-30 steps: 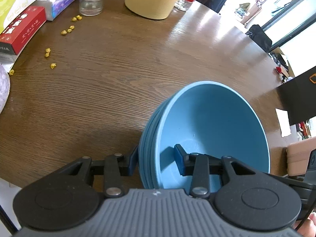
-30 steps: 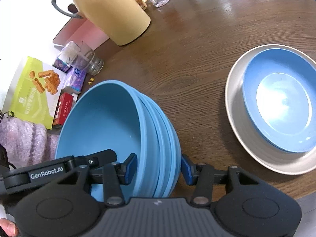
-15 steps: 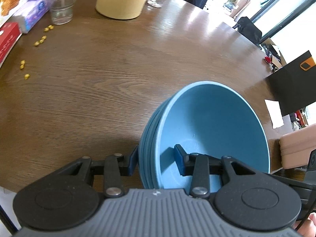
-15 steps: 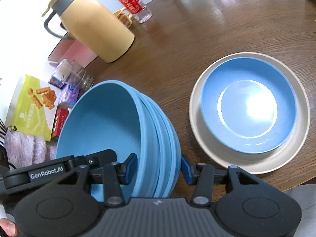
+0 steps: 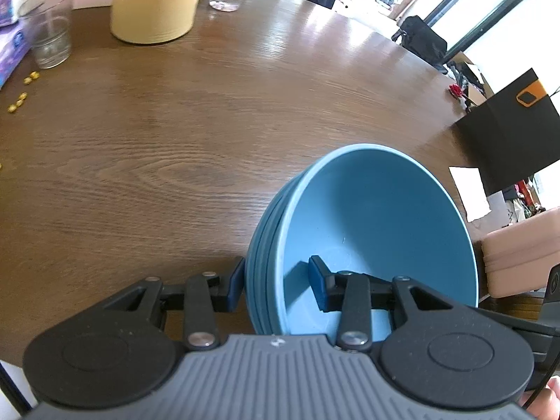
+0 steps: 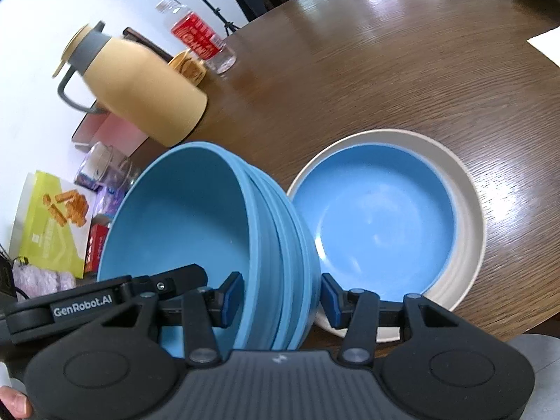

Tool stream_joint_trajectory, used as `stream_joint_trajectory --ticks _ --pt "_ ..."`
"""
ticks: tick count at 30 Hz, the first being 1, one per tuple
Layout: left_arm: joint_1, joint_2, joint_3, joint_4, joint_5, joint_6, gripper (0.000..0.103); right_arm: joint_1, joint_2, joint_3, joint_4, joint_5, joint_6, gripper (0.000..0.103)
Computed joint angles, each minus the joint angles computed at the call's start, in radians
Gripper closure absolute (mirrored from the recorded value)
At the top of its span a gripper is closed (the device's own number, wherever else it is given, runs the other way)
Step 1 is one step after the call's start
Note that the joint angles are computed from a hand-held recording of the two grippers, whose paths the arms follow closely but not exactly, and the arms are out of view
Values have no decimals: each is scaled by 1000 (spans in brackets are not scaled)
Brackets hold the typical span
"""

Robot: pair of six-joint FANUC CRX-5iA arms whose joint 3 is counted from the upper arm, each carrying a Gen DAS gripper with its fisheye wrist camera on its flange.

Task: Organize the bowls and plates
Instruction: 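Lift the bowl stack with both grippers and carry it over the white plate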

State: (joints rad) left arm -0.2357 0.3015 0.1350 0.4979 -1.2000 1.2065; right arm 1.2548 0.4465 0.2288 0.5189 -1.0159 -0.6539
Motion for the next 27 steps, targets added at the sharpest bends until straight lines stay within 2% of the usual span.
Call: stream_joint_trajectory --ticks 11,27 --pt "-74 65 79 -20 -10 40 64 -9 -92 -149 11 35 -71 56" --pt "-132 144 173 -67 -42 89 64 -27 -142 -256 -2 99 -120 56"
